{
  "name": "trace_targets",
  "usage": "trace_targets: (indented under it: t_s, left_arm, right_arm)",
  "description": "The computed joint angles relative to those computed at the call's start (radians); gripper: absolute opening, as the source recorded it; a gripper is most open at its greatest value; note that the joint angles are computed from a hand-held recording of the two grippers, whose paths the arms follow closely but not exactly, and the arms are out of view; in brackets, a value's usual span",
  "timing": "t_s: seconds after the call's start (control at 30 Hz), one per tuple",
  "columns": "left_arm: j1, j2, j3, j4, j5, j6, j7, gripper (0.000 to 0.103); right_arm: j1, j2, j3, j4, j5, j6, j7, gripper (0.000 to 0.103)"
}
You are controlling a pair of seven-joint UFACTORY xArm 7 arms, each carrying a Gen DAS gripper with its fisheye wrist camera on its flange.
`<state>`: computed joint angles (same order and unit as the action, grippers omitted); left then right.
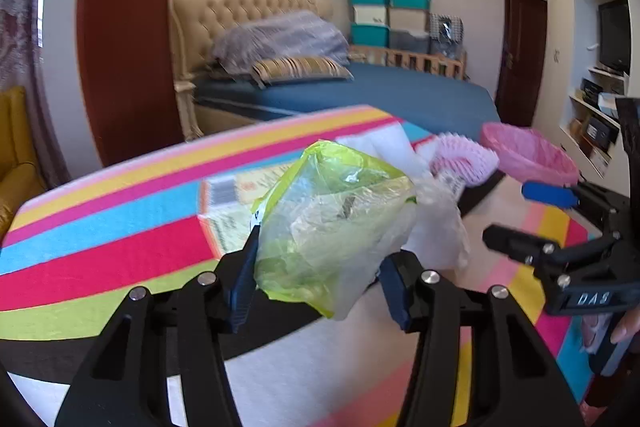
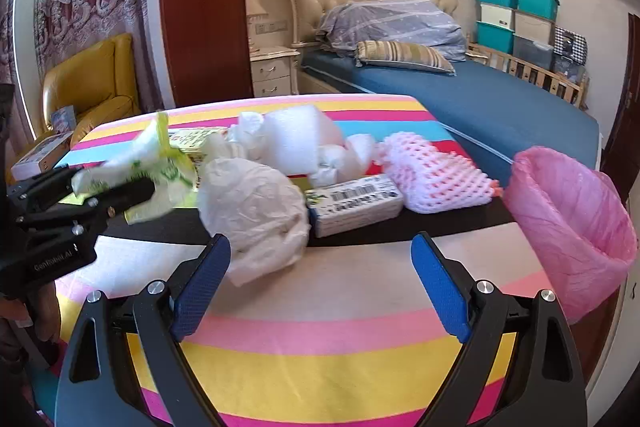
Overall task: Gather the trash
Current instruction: 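Grasp the green plastic bag with the left tool while the right tool grasps the white plastic bag, then carry both plastic bags over the pink trash bin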
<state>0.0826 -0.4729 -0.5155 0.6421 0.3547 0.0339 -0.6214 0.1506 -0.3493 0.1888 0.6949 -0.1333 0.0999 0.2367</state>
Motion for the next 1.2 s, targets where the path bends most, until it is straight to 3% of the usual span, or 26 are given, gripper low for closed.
trace_targets:
  t_s: [0.27, 0.47, 0.53, 0.63, 0.7, 0.8, 1.07, 1.2]
  left_arm:
    - [0.086, -0.062, -0.044, -0.029, -0.010, -0.025, -0.047, 0.052]
    - [0.121, -0.087, -0.055, -0.041, -0.032, -0.034, -0.063, 0.052]
    - [0.135, -0.095, -0.067, -0.045, -0.035, -0.040, -0.070, 0.053]
    - [0.163, -0.109, -0.092, -0.048, -0.038, -0.049, -0.080, 0.053]
    - [0.173, -0.113, -0.103, -0.049, -0.039, -0.050, -0.080, 0.053]
    - [0.179, -0.118, -0.106, -0.053, -0.043, -0.060, -0.079, 0.053]
    - [0.193, -0.134, -0.127, -0.062, -0.059, -0.080, -0.059, 0.054]
    - [0.199, -0.142, -0.133, -0.069, -0.068, -0.100, -0.045, 0.054]
  right_arm:
    - [0.021, 0.097, 0.030, 0.095, -0.032, 0.059, 0.014, 0.086]
    - [-0.014, 0.164, 0.076, 0.172, -0.172, 0.116, 0.144, 0.086]
    - [0.008, 0.180, 0.058, 0.192, -0.181, 0.145, 0.153, 0.086]
    - [0.045, 0.192, 0.022, 0.205, -0.154, 0.162, 0.135, 0.067]
    - [0.069, 0.193, -0.002, 0.202, -0.111, 0.150, 0.100, 0.045]
    - [0.076, 0.181, -0.011, 0.186, -0.097, 0.116, 0.088, 0.035]
    - [0.043, 0.107, -0.008, 0.089, -0.057, -0.034, 0.093, 0.031]
    - [0.037, 0.078, -0.004, 0.057, -0.028, -0.054, 0.082, 0.031]
